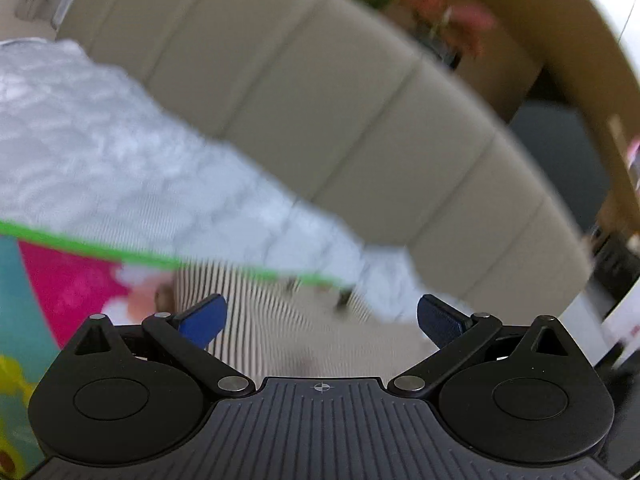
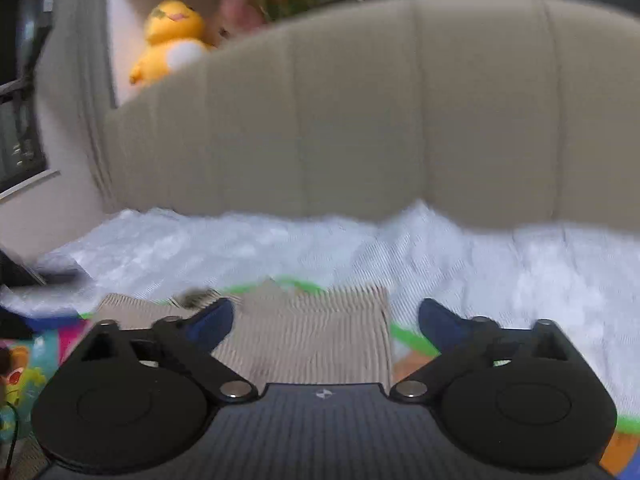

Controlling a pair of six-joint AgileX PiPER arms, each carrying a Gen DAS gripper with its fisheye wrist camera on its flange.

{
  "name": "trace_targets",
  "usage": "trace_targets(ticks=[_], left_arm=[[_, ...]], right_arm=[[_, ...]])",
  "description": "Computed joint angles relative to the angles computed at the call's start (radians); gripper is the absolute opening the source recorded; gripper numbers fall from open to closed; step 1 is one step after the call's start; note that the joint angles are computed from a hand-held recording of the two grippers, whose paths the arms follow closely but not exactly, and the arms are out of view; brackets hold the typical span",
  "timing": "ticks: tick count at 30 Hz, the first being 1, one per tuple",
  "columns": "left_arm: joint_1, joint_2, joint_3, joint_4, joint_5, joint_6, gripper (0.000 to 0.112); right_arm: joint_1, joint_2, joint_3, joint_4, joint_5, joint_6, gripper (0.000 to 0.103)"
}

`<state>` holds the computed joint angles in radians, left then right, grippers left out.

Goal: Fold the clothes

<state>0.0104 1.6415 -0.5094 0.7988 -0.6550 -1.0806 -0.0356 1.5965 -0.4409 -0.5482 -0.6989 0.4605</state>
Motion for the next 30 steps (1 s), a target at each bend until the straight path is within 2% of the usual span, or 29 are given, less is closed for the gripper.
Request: trace_targets(ticks=[2, 3, 4, 6, 21, 22, 23, 24, 26, 28, 30], left_arm=[[-0.066, 0.028, -0.033, -0.062, 0.142, 0.036, 0.103], [-0.084, 0.039, -0.046, -0.082, 0.19, 0.048, 0.103], [-0.086, 0.048, -0.053, -0.076, 0.207, 0.039, 0.103], [-0.088, 0.061, -0.066, -0.057, 0.235, 0.012, 0.103], [-0.116, 0.066, -0.081, -0.088, 0.276, 0.059, 0.103], [-0.113, 0.066, -0.084, -0.067, 0.278, 0.045, 0.103], [-0.104, 0.066, -0.086, -0.03, 0.275, 0.016, 0.103], [-0.085, 0.065, -0.088, 0.027, 0.26, -0.04, 0.103], [-0.031, 0.064, -0.09, 0.147, 0.21, -0.176, 0.103], [0.021, 0.058, -0.086, 0.205, 0.165, -0.263, 0.103], [0.05, 0.041, -0.076, 0.185, 0.159, -0.259, 0.103]], right_arm=[[-0.019, 0.03, -0.046, -0.159, 0.047, 0.175, 0.086], [-0.025, 0.054, -0.074, -0.234, 0.073, 0.267, 0.084], [-0.029, 0.082, -0.099, -0.296, 0.091, 0.344, 0.084], [-0.046, 0.139, -0.116, -0.338, 0.072, 0.378, 0.081], [-0.04, 0.113, -0.104, -0.335, 0.092, 0.355, 0.083], [-0.026, 0.093, -0.108, -0.322, 0.114, 0.361, 0.081], [-0.011, 0.071, -0.117, -0.308, 0.135, 0.355, 0.075], [0.004, 0.05, -0.132, -0.296, 0.151, 0.335, 0.065], [0.051, 0.038, -0.203, -0.301, 0.221, 0.321, 0.054], [0.105, 0.083, -0.316, -0.357, 0.307, 0.373, 0.053], [0.161, 0.166, -0.448, -0.45, 0.394, 0.465, 0.047]])
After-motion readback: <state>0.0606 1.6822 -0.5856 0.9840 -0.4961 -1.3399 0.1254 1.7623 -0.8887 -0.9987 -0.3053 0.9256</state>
